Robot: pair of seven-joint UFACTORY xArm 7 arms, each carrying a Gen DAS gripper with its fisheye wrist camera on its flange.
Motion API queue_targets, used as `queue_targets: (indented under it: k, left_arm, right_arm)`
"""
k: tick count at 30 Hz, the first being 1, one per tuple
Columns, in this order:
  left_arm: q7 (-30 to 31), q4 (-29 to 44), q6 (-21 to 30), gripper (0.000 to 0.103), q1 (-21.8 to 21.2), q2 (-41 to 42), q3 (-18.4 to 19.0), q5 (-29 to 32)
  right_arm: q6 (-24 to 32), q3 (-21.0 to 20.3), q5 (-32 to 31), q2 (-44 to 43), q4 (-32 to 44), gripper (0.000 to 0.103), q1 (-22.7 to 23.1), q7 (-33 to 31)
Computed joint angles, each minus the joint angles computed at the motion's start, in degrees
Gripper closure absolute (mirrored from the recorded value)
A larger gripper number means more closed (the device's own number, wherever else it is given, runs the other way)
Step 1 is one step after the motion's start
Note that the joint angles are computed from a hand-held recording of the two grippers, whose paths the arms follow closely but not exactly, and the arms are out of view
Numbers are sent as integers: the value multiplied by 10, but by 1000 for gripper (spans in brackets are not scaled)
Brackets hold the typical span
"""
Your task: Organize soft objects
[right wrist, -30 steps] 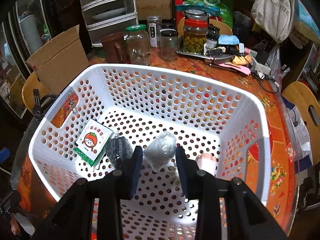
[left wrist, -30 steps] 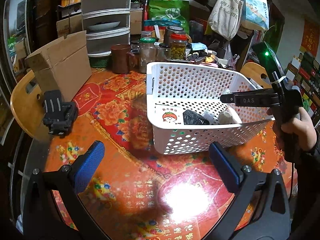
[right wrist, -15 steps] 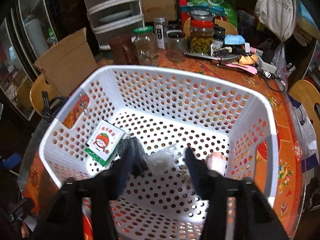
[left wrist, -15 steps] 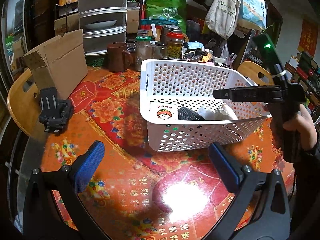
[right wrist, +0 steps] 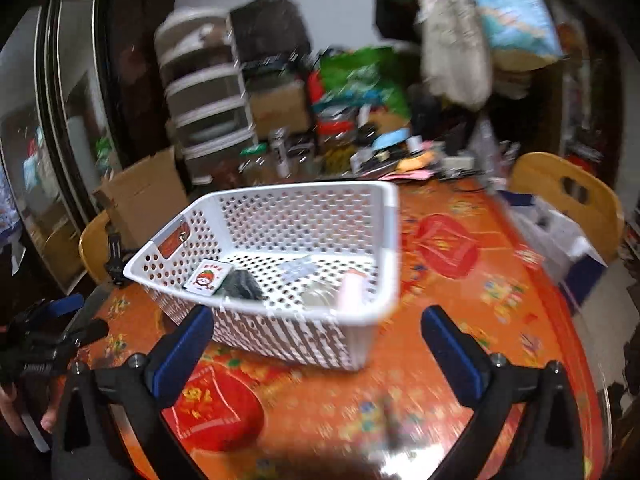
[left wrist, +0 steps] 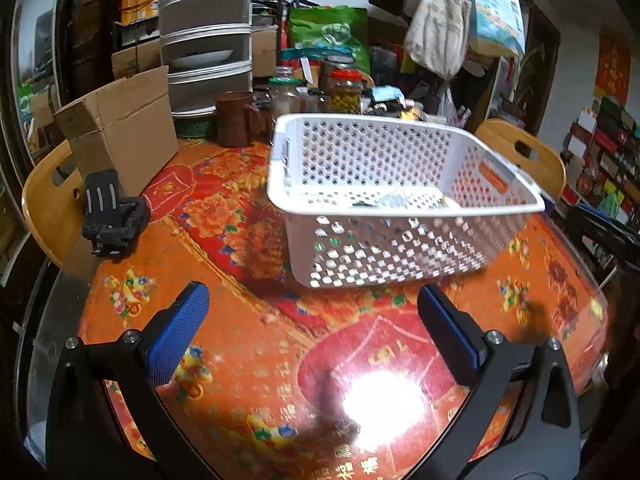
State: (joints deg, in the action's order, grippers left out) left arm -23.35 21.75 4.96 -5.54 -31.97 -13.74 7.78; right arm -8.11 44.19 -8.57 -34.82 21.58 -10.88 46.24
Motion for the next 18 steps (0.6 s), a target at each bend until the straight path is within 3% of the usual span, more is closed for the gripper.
queue_targets:
  k: [5, 8, 13, 18]
  left_arm:
    - [-51, -3, 13, 0, 35, -26, -62, 20]
    - [-58, 6, 43, 0, 9, -49, -52, 21]
    - [-87, 29, 105, 0, 4, -112, -73, 41]
    - [-91, 63, 135, 0, -14, -130, -68, 48]
  right_arm:
    - [70, -23, 2, -77, -45, 0, 75, 35]
    - [144, -26, -23, -109, -28, 0, 100, 43]
    - [156, -86, -51, -132, -20, 0, 163, 40]
    - [187, -87, -80, -107, 36, 0, 161, 35]
